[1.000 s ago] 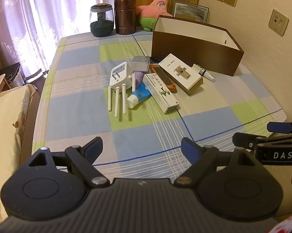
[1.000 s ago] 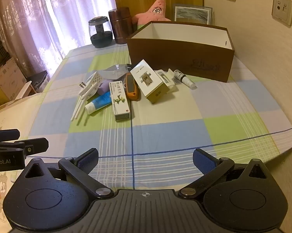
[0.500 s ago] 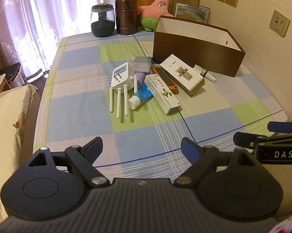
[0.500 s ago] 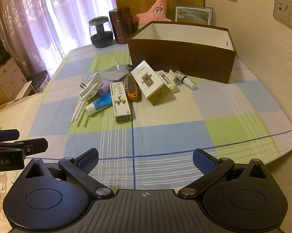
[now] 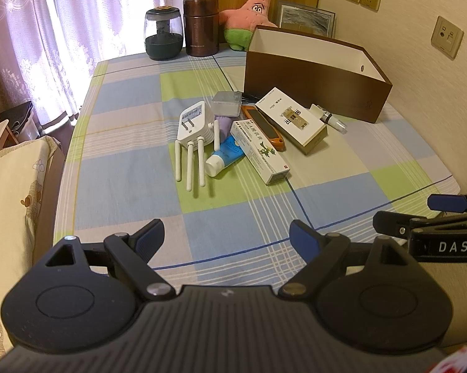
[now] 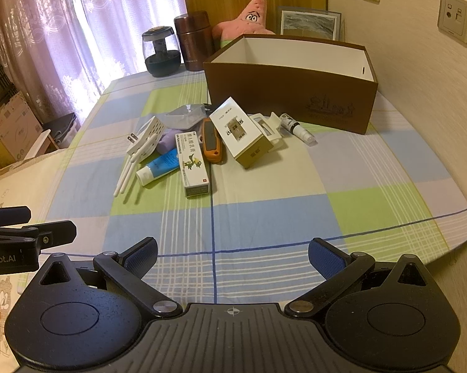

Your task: Organize rigid objects

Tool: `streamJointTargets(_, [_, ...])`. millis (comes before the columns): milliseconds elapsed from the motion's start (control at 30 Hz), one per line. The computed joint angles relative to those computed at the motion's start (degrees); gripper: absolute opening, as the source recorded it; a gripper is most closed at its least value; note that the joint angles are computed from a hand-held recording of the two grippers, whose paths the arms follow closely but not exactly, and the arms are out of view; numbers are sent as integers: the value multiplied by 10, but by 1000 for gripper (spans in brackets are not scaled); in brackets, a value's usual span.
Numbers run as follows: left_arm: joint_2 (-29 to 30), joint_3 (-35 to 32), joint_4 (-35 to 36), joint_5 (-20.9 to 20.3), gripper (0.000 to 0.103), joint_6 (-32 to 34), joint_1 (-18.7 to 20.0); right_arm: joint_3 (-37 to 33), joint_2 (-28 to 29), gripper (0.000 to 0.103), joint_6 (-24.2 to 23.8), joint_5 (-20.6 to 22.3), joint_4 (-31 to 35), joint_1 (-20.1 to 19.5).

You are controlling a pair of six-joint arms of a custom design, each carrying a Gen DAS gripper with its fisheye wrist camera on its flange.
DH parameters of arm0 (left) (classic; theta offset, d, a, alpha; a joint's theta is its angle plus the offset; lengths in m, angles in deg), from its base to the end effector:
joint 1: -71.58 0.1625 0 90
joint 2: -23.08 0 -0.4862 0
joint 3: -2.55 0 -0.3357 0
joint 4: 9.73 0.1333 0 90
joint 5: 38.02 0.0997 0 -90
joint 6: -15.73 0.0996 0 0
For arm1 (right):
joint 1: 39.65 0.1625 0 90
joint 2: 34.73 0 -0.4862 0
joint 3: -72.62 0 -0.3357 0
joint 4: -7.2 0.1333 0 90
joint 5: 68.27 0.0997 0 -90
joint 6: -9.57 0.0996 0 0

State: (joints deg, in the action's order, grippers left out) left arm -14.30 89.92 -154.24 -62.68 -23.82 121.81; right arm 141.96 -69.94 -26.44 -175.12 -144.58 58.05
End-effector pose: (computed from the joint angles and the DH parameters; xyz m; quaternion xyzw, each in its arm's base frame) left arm -0.2789 -0.6849 0.1670 -0.0197 0.8412 -0.3698 0.3941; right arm 0.2117 -0.7864 0.2163 0.3251 -0.9045 0.1944 0.1958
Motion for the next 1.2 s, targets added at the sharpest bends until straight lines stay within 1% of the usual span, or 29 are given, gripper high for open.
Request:
streamJointTargets(833, [0, 0, 2, 1, 86, -1, 0, 2, -2, 101, 0, 2, -1, -1])
streamJointTargets(967, [0, -1, 3, 1, 86, -2, 0, -4, 1, 101, 0, 1, 4, -1])
streamJointTargets(1000, [0, -1, 3, 1, 86, -2, 0, -16, 6, 101, 0, 2, 12, -2])
streamJointTargets(1200, [0, 0, 3, 1, 86, -2, 0, -16, 7, 101, 0, 2, 10, -2])
